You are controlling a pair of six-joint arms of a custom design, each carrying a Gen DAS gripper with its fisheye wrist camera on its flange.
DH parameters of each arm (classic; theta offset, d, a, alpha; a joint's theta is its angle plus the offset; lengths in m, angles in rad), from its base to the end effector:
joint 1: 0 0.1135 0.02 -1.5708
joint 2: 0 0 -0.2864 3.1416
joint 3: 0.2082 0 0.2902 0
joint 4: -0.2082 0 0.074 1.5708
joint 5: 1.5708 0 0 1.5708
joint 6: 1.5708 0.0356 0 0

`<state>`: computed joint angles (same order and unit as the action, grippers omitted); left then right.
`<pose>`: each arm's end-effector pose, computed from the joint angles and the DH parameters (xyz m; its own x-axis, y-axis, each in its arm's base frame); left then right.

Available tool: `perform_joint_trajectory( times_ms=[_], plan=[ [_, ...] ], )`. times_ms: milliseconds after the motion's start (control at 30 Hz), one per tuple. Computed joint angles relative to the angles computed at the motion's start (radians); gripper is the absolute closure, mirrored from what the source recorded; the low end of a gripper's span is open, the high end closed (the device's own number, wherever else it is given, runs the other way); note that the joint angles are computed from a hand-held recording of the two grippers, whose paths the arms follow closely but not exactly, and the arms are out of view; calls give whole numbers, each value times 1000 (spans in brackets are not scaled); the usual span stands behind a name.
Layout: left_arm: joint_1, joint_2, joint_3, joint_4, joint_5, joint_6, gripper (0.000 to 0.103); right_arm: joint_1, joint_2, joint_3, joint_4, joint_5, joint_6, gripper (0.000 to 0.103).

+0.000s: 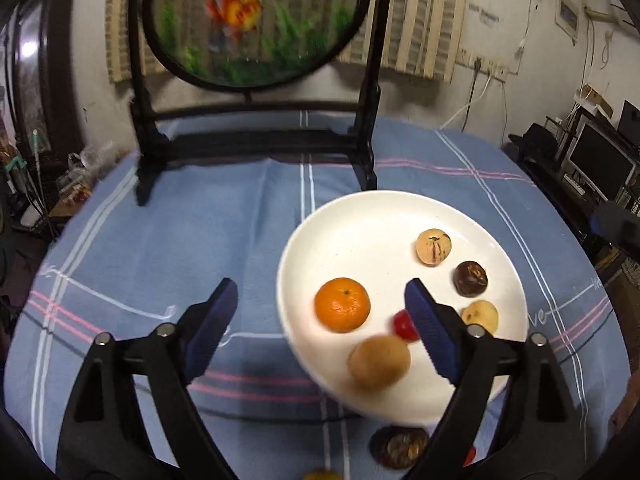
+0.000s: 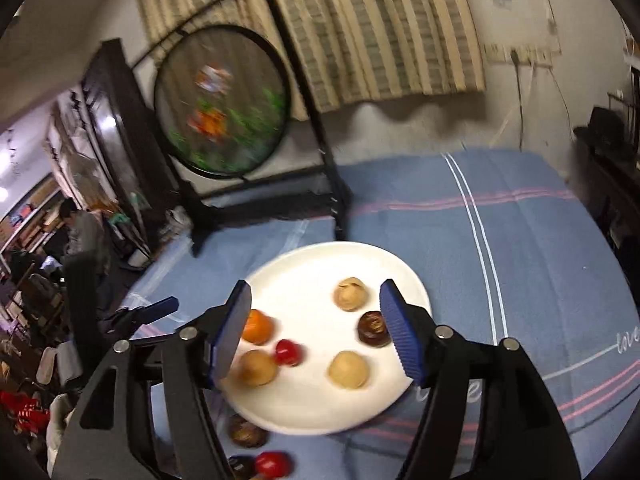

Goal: Organize fruits
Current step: 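Lower both fruits onto the white plate and open both tools, then move the left tool toward another dark brown mangosteen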

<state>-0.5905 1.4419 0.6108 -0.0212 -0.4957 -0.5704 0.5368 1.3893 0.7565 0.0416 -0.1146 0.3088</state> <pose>0.2488 -0.1464 0.1489 -0.6503 -0.1359 -0.7474 -0.1443 0.9881 -0.0541 0.2760 0.1690 0.2147 -0.6355 -0.0268 -0.7716 -0.4162 0.8537 0.3131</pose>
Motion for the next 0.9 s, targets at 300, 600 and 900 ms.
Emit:
perform_joint_trajectory(
  times_ms=[300,600,900],
  plan=[
    [-401,-259,-279,-269,-243,-383,10,16,-318,-368,39,66,68,1],
    [-611,-287,-342,-289,-267,-542,4,-137,-468,-495,2,-62,144,1],
    [-487,-57,-276,-171,-129,-405,2,-141,-426,-480,-19,-95,151,1]
  ],
)
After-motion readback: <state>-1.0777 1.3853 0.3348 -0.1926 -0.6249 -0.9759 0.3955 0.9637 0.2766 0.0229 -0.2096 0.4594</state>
